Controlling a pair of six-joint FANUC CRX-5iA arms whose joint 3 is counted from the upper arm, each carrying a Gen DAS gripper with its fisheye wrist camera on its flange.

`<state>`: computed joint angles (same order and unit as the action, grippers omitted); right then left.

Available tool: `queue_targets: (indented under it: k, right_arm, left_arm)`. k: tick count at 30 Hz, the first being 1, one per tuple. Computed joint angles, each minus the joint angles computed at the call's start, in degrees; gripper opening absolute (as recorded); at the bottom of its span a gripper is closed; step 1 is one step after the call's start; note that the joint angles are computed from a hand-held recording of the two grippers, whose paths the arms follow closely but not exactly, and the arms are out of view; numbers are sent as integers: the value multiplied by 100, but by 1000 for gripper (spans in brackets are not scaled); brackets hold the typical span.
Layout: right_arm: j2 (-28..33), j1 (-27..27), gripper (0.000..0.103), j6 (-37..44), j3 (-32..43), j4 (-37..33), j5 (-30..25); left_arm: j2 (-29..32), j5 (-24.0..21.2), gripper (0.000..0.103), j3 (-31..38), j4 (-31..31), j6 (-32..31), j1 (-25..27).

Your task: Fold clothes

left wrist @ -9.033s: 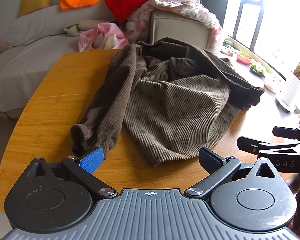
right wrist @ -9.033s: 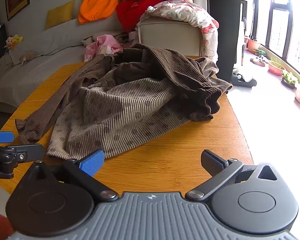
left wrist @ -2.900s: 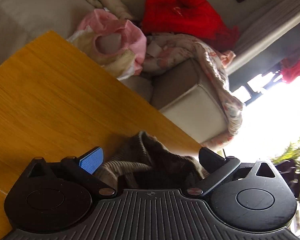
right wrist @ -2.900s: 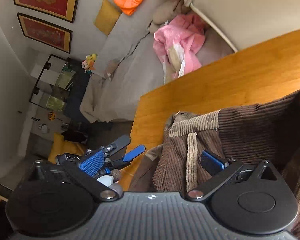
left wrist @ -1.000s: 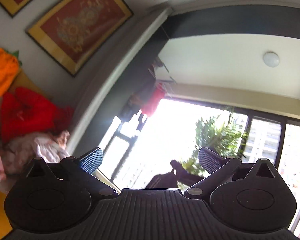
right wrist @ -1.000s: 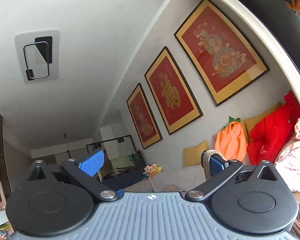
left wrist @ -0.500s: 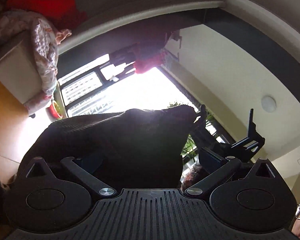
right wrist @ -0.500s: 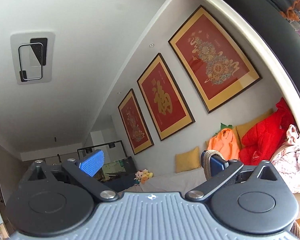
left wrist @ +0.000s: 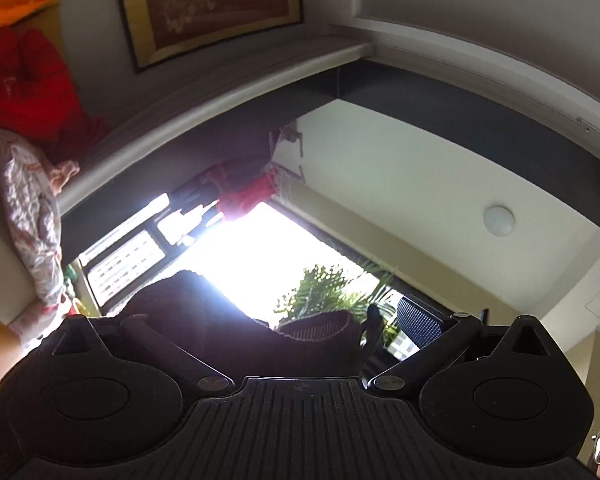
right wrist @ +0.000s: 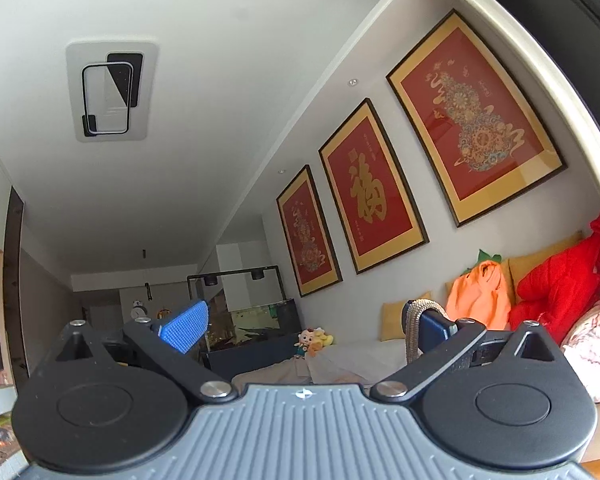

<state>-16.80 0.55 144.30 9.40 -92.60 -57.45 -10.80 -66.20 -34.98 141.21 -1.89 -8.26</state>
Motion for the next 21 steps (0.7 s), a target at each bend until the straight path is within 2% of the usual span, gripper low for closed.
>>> queue_targets:
  k: [3, 6, 9, 11, 12, 13, 14, 15, 17, 19, 21]
  right_arm:
    - [-296, -233, 103, 329, -300, 17, -26]
    - [-494, -681, 103, 461, -529, -160, -501]
    - [-628, -839, 103, 724, -623, -349, -692]
    - [-714, -875, 103, 946, -664, -459, -730]
    - [-756, -894, 103, 1055, -683, -514, -750]
    - [-713, -790, 103, 1185, -608, -478, -653]
    - [-640, -678, 103, 1280, -519, -421, -550]
    - [-503, -508, 103, 1334, -357, -313, -393]
    - [-133, -57, 103, 1202, 11, 133, 70]
    - [374, 423, 103, 813, 487, 757, 524]
    - [1079, 912, 103, 99, 1117, 1598, 944]
  left_arm:
    - [-717, 423, 103, -113, 344, -923, -74]
    - [-1466, 1058, 103, -203, 434, -1774, -239]
    - [-2193, 2560, 103, -83, 676, -2933, -904]
    - [-2482, 3698, 103, 212, 1505, -4356, -1646]
    - [-2491, 4078, 103, 390, 1830, -4862, -1832]
    - [-2426, 4318, 103, 544, 2011, -5069, -1873]
    - [-2325, 4435, 103, 640, 1931, -4976, -1790]
    - [-2158, 4441, 103, 689, 1653, -4583, -1578]
    - [-1717, 4219, 103, 718, 645, -3318, -929]
    - [-1175, 4084, 103, 858, -107, -2403, -380]
    - [-534, 4113, 103, 1113, -641, -1774, 21]
